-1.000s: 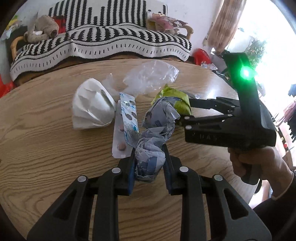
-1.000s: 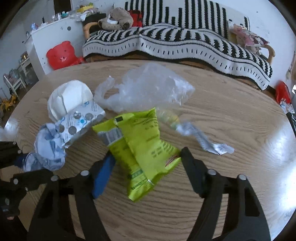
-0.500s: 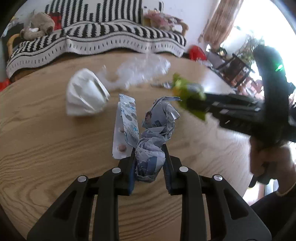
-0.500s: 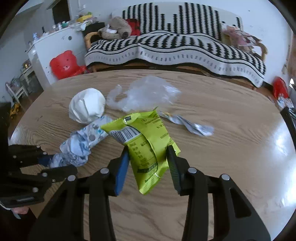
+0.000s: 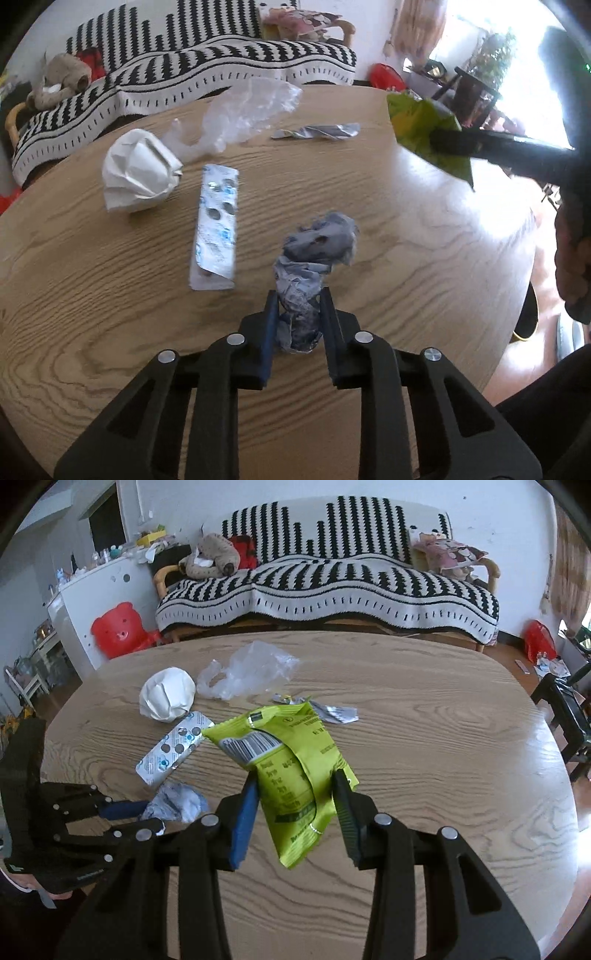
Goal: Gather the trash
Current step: 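Grasp the crumpled foil wrapper with the left tool while the right grasps the yellow-green chip bag, then carry the foil wrapper and chip bag over the black bin with both tools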
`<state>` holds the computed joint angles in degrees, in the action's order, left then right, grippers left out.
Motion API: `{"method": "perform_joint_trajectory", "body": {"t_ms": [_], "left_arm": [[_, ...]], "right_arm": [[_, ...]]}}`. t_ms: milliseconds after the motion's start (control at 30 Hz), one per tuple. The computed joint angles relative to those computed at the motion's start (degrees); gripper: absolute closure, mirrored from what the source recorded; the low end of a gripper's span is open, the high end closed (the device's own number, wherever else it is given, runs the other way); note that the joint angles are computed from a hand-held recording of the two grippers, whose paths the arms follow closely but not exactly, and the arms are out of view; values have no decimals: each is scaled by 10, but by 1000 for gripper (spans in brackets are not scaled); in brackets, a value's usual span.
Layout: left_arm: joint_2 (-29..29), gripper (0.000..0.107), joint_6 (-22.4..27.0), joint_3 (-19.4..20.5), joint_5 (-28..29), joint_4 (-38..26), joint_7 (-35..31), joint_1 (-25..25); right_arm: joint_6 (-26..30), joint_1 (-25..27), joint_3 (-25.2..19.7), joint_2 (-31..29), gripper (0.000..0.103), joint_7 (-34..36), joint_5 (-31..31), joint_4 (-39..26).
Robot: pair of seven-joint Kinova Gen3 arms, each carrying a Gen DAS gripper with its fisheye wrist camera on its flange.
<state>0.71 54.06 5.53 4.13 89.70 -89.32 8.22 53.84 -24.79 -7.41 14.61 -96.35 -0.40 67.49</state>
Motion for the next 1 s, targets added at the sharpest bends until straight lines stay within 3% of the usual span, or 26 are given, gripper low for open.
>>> {"method": "perform_joint_trajectory", "body": {"t_ms": [233, 467, 767, 1000], "left_arm": [[-2, 87, 4, 17, -32, -25, 51, 24], [43, 87, 18, 44, -62, -106, 108, 80], [158, 87, 31, 63, -91, -245, 147, 203], [253, 87, 47, 61, -78, -368, 128, 294]], "right_arm": [[-15, 27, 2, -53, 63, 8, -19, 48], [-24, 82, 20, -121, 63, 20, -46, 117], [-27, 168, 71, -221, 63, 46, -72, 226], [-10, 257, 151, -284, 63, 60, -84, 320]]}}
